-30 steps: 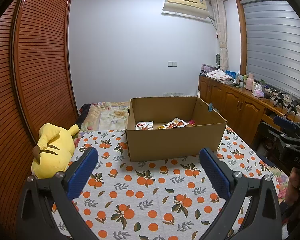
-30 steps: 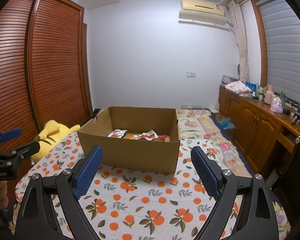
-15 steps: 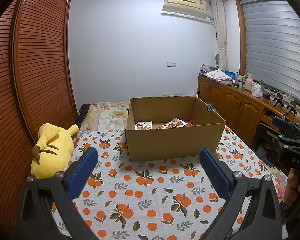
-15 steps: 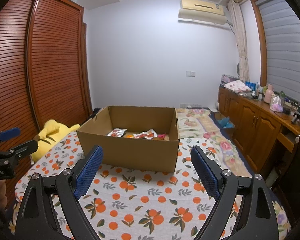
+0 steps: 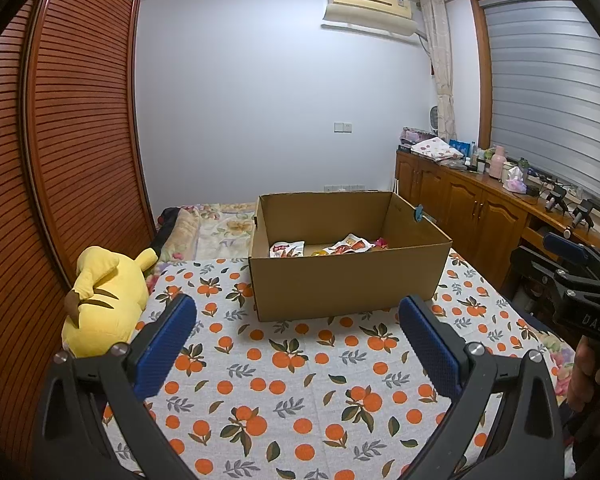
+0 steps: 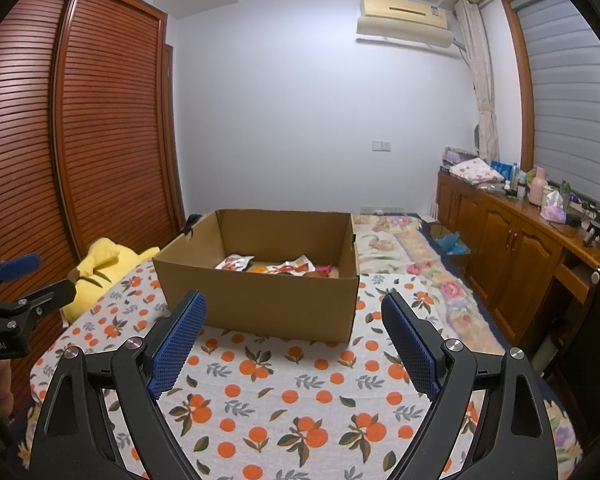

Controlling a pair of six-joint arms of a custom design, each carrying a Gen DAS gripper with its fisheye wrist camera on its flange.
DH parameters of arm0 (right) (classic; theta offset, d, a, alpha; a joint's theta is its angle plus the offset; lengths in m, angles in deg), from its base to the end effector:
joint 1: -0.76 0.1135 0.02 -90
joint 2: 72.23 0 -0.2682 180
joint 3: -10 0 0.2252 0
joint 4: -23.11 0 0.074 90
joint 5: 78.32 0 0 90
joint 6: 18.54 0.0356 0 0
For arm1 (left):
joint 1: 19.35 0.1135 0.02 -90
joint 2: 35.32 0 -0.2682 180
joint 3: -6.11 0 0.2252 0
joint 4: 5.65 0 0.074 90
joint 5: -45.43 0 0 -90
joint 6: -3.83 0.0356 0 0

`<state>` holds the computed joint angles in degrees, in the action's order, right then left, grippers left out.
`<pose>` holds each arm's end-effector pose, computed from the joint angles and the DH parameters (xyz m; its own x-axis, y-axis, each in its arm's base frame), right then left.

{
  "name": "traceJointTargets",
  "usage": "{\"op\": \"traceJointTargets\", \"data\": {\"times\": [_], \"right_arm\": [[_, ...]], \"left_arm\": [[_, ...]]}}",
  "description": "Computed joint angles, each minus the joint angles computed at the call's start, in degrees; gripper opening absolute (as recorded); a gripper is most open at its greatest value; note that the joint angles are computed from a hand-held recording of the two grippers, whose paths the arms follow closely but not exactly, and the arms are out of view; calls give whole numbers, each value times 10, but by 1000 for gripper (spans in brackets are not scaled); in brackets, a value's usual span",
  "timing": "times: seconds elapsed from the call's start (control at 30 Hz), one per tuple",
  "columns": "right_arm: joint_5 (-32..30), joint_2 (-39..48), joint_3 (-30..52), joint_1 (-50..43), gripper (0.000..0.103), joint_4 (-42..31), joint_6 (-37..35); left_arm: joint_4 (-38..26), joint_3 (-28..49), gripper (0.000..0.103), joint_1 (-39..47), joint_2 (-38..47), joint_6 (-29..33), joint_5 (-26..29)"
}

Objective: Organize snacks

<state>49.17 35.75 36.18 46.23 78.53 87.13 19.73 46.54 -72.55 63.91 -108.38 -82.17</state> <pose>0.1743 0.1463 0.1003 -0.3495 -0.0497 -0.9356 -0.0923 0.9956 -0.0184 0.1761 -0.1992 0.1293 -0.4299 0.0748 -0.8998 0.1802 0.9836 -0.0044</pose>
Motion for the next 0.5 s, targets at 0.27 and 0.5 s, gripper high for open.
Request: {"op": "traceJointTargets", "data": {"times": [0.27, 0.5], "right_arm": [[-2, -3, 2, -2, 91, -6, 0], [-1, -3, 1, 1, 91, -6, 3]], "left_arm": [[-2, 0, 102, 2, 0, 1, 3], [2, -2, 102, 4, 1, 2, 5]]}}
